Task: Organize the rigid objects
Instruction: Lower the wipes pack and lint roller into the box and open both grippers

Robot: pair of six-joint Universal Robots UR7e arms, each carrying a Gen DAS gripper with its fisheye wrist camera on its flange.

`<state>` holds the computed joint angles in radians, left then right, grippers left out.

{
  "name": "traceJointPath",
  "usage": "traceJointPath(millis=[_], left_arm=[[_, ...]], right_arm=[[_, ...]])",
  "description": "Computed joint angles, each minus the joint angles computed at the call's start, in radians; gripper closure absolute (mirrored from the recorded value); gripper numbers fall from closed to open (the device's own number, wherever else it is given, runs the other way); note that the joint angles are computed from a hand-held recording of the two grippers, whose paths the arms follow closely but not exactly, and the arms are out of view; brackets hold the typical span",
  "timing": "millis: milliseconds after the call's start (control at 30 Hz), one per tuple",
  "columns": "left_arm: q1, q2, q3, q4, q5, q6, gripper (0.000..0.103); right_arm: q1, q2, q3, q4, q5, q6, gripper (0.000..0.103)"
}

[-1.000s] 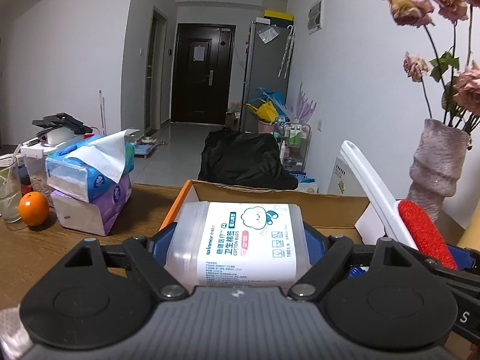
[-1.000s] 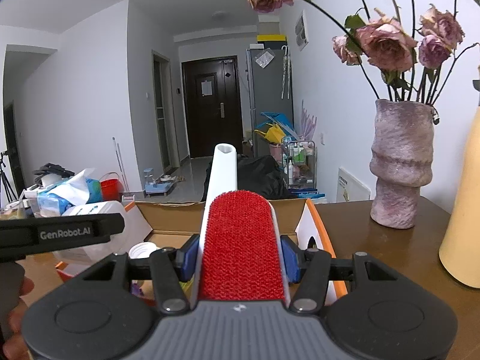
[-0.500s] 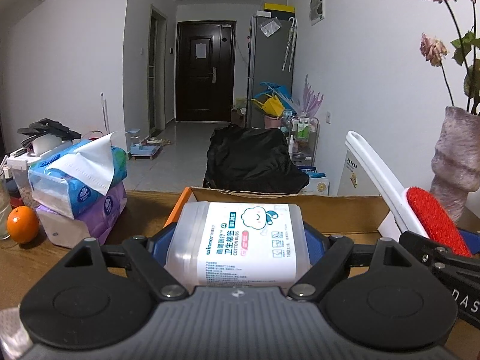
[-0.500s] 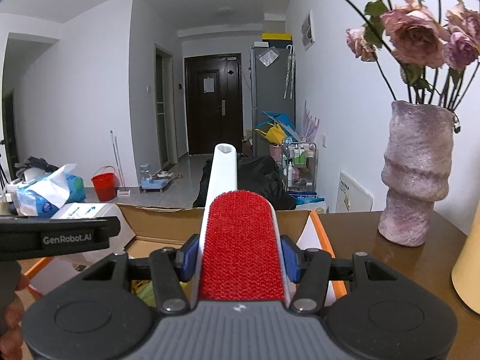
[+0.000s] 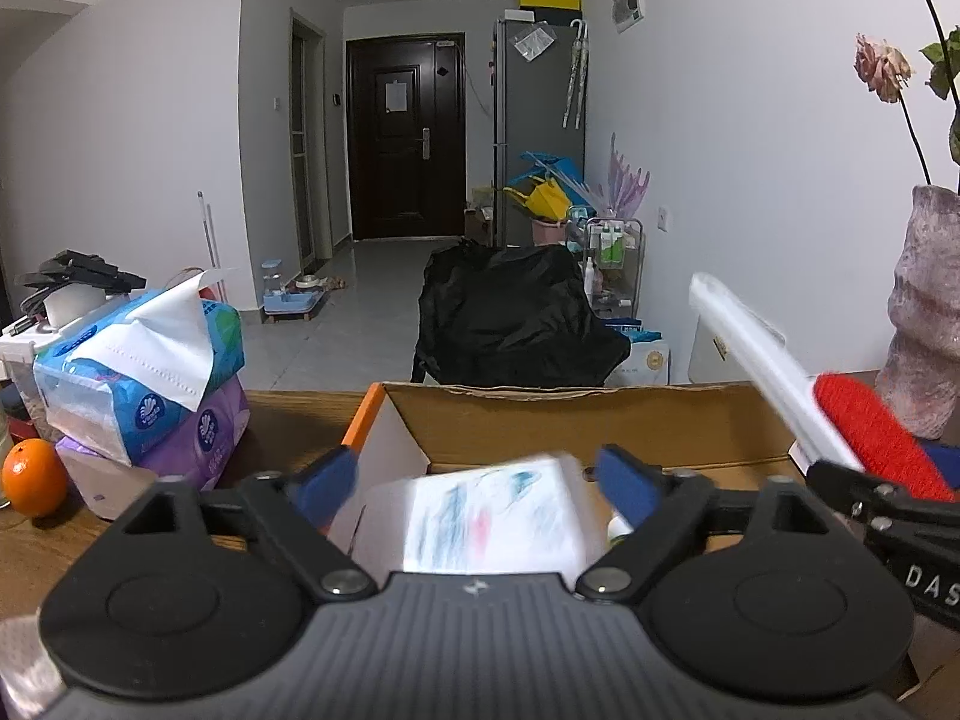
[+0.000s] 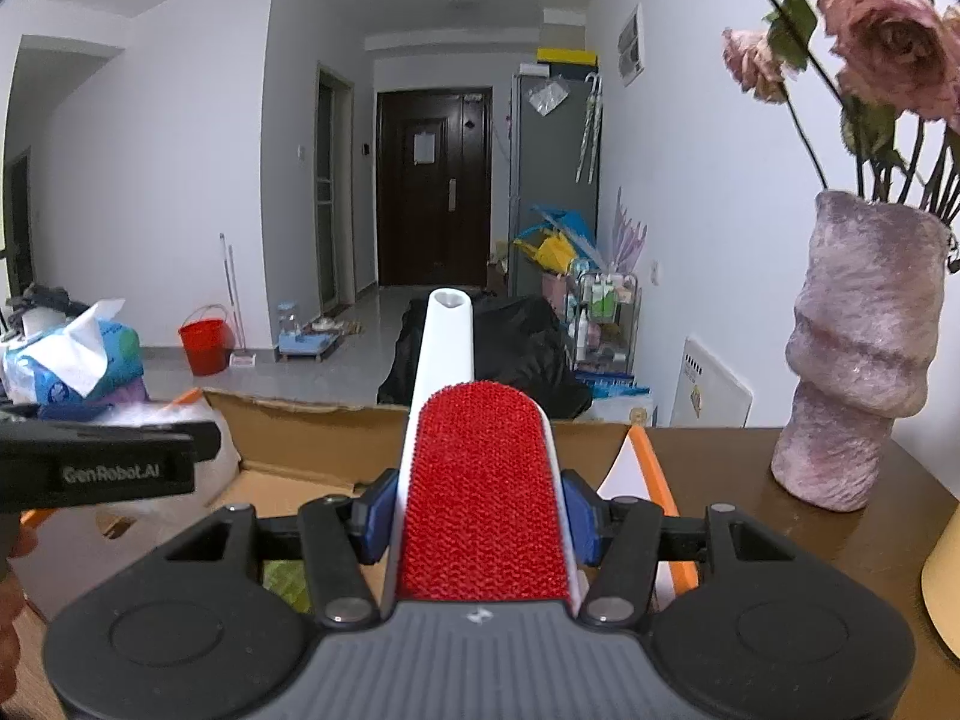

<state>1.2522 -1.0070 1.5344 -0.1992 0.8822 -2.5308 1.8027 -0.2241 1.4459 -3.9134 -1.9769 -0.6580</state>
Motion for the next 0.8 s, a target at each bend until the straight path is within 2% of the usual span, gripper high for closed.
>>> traceJointPath(millis=[33, 100, 133, 167, 533, 800], left_arm=[[0.001, -0.009, 0.009, -0.007, 0.009, -0.012, 0.0], [0.001, -0.016, 0.011, 0.007, 0.016, -0.03, 0.0], [0.0, -0.02, 0.015, 0.008, 0.013, -0.035, 0.0], [0.0, -0.021, 0.014, 0.007, 0.012, -0.036, 0.0], [-0.018, -0.055, 0.053, -0.021, -0.03, -0.029, 0.0], [-0.072, -0.162, 0.202, -0.133, -0.086, 0.01, 0.0]], right_arm=[[0.0, -0.003, 0.002, 0.011, -0.008, 0.007, 0.047], [0.004, -0.001, 0.0, 0.003, -0.021, 0.009, 0.023], [0.006, 0.001, 0.001, -0.013, -0.025, 0.01, 0.004], [0.006, 0.003, 0.004, -0.04, -0.02, 0.007, 0.0], [0.016, -0.021, 0.05, -0.087, -0.013, -0.006, 0.0], [0.03, -0.061, 0.149, -0.186, -0.005, -0.016, 0.0]])
